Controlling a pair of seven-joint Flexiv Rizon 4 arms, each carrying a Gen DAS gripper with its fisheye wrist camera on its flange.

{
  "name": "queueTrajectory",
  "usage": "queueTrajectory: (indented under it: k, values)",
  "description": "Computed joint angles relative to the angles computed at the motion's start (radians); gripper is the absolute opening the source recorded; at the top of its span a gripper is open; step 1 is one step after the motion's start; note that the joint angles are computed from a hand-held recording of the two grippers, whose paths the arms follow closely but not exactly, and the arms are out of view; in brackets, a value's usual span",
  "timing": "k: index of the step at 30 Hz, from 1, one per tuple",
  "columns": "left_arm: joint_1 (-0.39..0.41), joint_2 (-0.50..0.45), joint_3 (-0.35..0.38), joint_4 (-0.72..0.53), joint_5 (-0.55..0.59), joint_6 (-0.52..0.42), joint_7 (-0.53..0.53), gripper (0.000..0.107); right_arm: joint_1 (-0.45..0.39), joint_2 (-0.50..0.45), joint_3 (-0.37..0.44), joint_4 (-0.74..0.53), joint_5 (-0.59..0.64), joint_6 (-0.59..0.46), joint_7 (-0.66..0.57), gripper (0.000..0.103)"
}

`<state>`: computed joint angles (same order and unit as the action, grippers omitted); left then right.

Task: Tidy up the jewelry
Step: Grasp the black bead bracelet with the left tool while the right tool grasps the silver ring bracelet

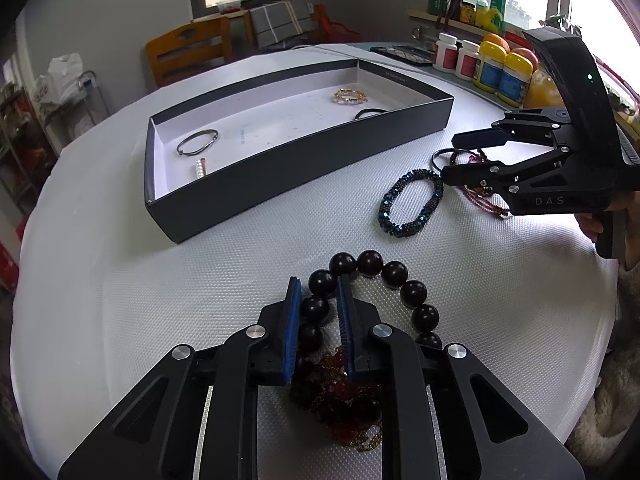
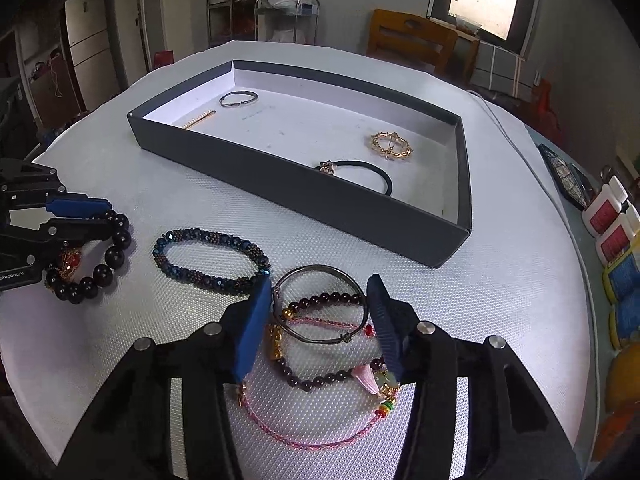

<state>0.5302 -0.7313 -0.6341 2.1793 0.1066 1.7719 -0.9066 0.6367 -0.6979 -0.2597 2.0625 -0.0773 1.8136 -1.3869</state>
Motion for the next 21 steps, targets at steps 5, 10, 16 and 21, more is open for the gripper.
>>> queueTrajectory:
  k: [5,10,16,21]
  values:
    - [0.003,0.0,-0.003,0.0,-0.002,-0.001,-0.003,0.018,-0.039,0.006,0.04,-0.004,0.003,0.008,0.012,0.049]
    - [0.031,-0.004,-0.028,0.006,0.006,0.012,-0.016,0.018,-0.036,0.014,0.034,0.004,0.026,0.042,0.015,0.049]
    - [0.121,0.002,-0.118,0.036,0.043,0.026,-0.029,0.015,-0.021,0.037,0.026,0.024,0.053,0.064,0.0,0.049]
    - [0.187,0.011,-0.191,0.06,0.078,0.046,-0.045,0.015,0.001,0.063,0.01,0.041,0.08,0.083,-0.026,0.049]
